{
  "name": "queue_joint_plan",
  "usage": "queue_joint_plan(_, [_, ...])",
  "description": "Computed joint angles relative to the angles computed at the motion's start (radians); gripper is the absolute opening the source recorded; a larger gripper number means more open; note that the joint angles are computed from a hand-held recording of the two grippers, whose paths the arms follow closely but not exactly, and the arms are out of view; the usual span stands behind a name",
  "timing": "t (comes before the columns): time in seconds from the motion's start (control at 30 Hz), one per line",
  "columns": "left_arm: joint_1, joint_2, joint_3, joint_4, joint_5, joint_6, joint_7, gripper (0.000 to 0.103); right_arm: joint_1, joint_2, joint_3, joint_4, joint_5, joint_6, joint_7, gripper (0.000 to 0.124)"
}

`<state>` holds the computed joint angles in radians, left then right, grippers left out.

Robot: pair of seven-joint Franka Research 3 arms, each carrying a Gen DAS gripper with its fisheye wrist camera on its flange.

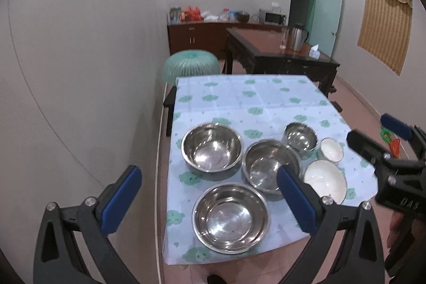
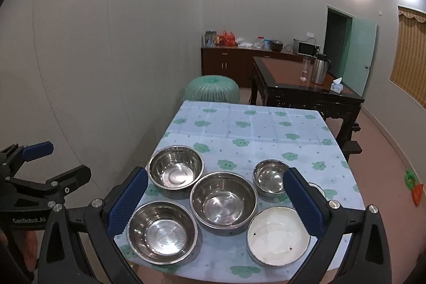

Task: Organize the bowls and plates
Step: 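Move the left tool toward a large steel bowl while the right tool approaches another steel bowl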

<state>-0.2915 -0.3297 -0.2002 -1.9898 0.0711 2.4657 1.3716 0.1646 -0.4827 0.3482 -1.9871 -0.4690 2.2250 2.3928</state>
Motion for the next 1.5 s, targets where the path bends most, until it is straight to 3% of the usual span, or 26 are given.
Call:
queue_joint_plan(0.23, [0.029, 0.061, 0.011, 0.013, 0.004, -0.009, -0.001, 0.103, 0.023, 0.12, -0.009, 0.06, -0.014, 0.0, -0.009, 0.102])
queue_joint_plan(0.57, [0.071, 0.175, -0.008, 0.095, 0.071, -0.059, -0.087, 0.103, 0.103, 0.263, -0.107, 0.131, 0.008, 0.026, -0.092, 0.102])
queue_joint_plan(0.97, [0.065, 0.396, -0.021, 0.315, 0.163, -0.184, -0.203, 0.103, 0.137, 0.458, -0.226, 0.249, 0.162, 0.082, -0.332, 0.102])
queue_joint_plan(1.5, [0.014, 0.694, 0.004, 0.604, 0.225, -0.38, -0.297, 0.102, 0.135, 0.709, -0.316, 0.444, 0.365, 0.015, -0.573, 0.102])
